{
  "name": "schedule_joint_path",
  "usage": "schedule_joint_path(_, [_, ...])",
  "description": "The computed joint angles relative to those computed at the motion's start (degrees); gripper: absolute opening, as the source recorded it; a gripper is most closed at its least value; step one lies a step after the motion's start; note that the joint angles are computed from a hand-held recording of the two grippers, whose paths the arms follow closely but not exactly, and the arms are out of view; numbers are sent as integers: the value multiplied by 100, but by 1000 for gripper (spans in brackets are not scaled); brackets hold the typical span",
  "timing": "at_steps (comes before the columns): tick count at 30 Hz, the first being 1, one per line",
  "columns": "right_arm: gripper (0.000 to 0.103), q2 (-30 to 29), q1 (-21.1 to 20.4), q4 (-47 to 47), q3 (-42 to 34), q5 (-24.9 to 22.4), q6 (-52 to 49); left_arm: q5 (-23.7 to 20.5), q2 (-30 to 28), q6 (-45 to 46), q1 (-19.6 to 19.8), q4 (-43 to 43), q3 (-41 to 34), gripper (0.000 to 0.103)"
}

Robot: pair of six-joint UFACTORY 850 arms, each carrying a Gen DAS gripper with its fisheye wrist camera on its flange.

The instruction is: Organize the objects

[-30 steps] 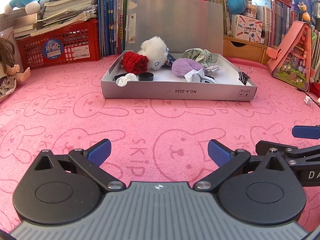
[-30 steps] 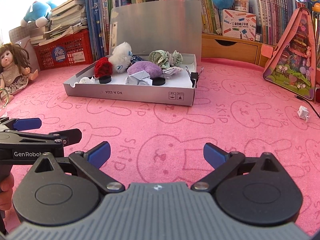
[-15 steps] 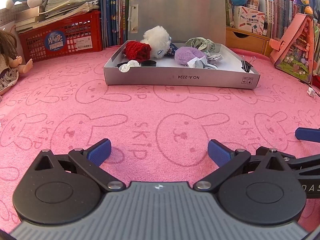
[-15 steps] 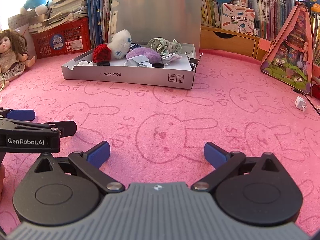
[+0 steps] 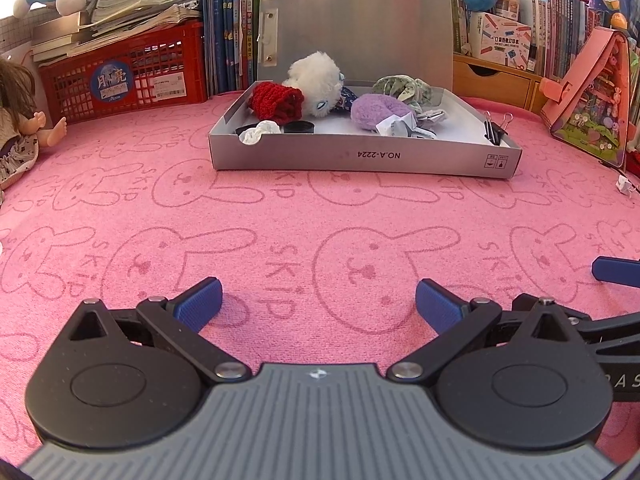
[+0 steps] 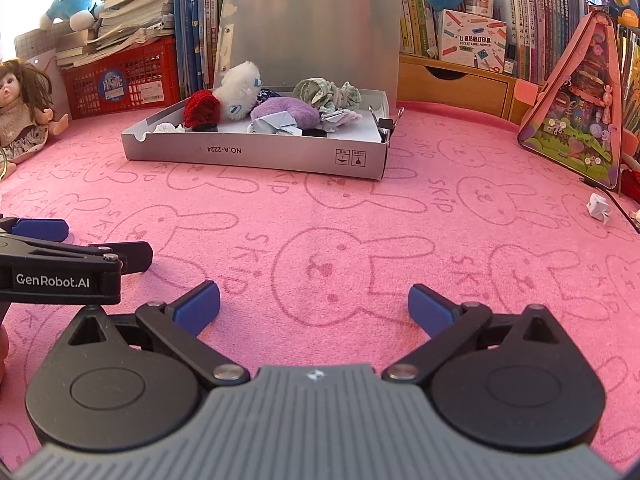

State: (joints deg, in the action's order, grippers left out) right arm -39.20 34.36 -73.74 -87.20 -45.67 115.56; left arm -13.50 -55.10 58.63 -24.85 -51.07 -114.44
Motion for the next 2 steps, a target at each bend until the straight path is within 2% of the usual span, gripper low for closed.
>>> schedule_joint_path(2, [103,-3,0,-1,-3,-1,1,5,-2,-29,0,25,-4,103])
